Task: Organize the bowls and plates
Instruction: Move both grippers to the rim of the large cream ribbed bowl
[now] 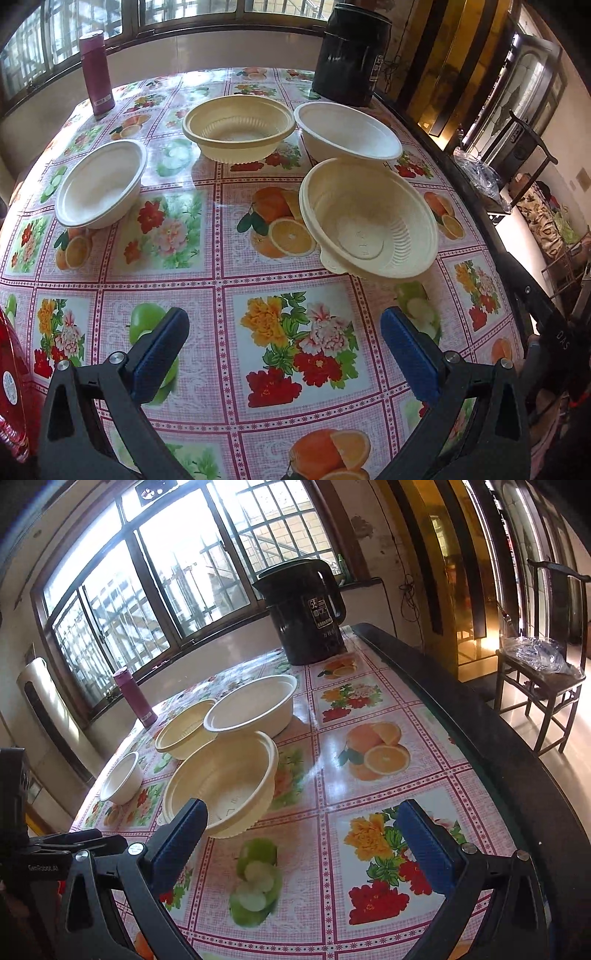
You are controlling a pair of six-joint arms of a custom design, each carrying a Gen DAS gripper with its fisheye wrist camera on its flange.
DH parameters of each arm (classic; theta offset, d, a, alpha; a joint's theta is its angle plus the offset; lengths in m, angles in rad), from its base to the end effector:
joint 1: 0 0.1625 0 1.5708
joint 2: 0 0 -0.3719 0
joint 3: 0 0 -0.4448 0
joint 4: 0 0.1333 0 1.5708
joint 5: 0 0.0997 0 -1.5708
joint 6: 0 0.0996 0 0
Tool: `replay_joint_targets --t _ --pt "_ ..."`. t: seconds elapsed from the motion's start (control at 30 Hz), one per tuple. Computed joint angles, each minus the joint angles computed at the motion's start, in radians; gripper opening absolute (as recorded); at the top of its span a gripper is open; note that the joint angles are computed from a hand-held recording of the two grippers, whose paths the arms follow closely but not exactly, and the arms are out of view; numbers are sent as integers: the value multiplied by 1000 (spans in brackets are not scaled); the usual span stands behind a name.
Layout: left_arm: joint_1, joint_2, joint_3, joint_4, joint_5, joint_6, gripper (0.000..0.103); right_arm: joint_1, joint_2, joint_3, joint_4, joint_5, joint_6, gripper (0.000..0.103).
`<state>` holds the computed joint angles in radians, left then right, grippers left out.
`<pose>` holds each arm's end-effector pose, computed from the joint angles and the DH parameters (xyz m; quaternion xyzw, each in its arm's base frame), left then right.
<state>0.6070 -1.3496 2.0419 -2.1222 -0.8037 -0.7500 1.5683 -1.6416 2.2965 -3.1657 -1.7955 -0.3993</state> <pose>-0.3056 -0.4587 0.1564 0.1249 0.9170 -0.2394 0.2938 0.1099 -0.4640 0.2858 0.1248 -0.8786 0.4210 0.1878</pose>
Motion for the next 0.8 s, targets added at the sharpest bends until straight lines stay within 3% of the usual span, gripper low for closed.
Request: replay_joint_targets --t 0.13,0.27,0.33,0.47,0.63,0.8 --pt "8 1 -14 0 8 -3 103 6 23 -52 44 42 13 103" --pt "18 2 -27 5 18 -9 103 -16 52 -116 118 130 85 103" --pt "22 5 -36 11 22 -10 103 -13 75 -143 131 129 110 103" --pt "35 28 -66 11 17 -3 103 -15 101 -161 130 146 139 103" --pt "20 65 -75 -2 78 29 103 -34 121 -144 52 198 128 103" --pt "20 100 -83 -24 116 48 103 -55 126 -147 53 234 124 103"
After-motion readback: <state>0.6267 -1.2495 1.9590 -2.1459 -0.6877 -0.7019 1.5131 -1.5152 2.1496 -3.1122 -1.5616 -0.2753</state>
